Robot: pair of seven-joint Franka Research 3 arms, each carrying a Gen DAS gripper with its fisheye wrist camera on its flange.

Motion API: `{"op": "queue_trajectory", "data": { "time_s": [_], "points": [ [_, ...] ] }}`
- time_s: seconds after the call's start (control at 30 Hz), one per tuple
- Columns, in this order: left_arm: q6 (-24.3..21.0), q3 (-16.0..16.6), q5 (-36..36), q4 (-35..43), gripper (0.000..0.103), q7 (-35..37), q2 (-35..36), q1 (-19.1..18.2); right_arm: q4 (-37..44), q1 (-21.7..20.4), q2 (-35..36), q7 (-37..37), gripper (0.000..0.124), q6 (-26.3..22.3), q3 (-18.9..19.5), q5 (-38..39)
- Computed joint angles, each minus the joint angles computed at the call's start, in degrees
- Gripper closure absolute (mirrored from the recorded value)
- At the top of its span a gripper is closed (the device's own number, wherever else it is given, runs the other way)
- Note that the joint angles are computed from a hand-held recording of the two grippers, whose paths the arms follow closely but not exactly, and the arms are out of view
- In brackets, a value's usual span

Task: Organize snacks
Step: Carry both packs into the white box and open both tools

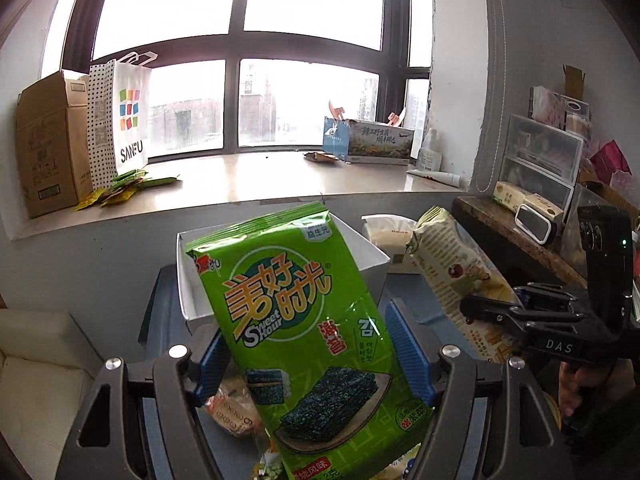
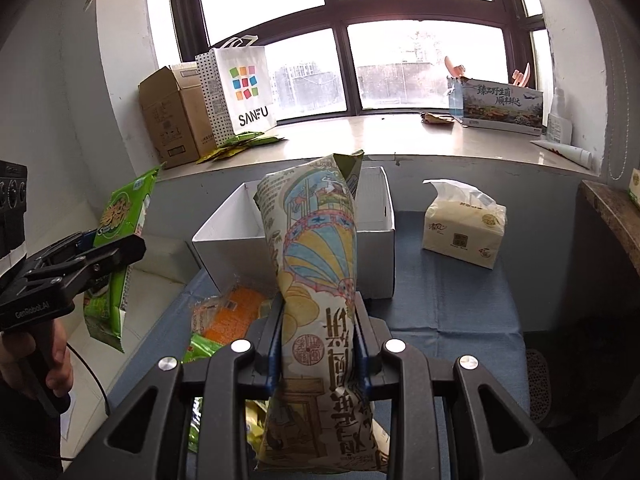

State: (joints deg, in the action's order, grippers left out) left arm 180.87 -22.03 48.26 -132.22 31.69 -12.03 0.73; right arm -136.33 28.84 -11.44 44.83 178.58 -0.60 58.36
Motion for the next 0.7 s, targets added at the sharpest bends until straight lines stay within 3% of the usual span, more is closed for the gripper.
{"op": "queue_trajectory", "data": {
  "time_s": [0.07, 0.17, 0.23, 0.27, 0.37, 0.53, 0.6, 0.7],
  "points": [
    [0.2, 3.6, -4.1, 3.0, 0.026, 5.6, 3.7, -3.4, 4.7, 0.1, 3.5, -1.6, 0.093, -2.3, -1.1, 1.7],
    [-2.6, 7.6, -12.6, 9.2, 0.026, 16.4, 9.9, -7.8, 12.1, -4.2, 9.6, 5.3, 0.093, -7.0, 0.6, -4.2],
    [-4.9, 7.9, -21.1, 14.1, 0.026, 25.6, 14.5, -8.6, 17.8, -6.2, 14.3, 12.2, 0.093, -8.9, 1.2, -10.3],
    [-7.1, 9.5, -20.5, 17.3, 0.026, 25.3, 16.8, -9.9, 20.9, -6.9, 16.8, 16.5, 0.093, -10.3, 1.1, -14.3],
    [-12.1, 8.3, -29.3, 26.8, 0.025, 34.5, 24.5, -8.6, 31.4, -7.6, 24.9, 25.9, 0.093, -13.4, 0.0, -24.3],
    [-21.4, 9.8, -33.4, 42.1, 0.025, 39.1, 35.9, -9.6, 50.4, -9.4, 38.2, 37.0, 0.093, -24.0, -0.7, -33.2],
    [-24.0, 9.4, -35.4, 45.7, 0.025, 41.0, 38.7, -9.3, 54.8, -9.0, 41.5, 39.8, 0.093, -25.6, -1.5, -37.9],
    [-25.9, 11.7, -33.9, 48.6, 0.023, 40.2, 41.0, -11.1, 59.9, -10.1, 45.1, 42.2, 0.091, -28.6, -0.5, -41.5]
  ]
}}
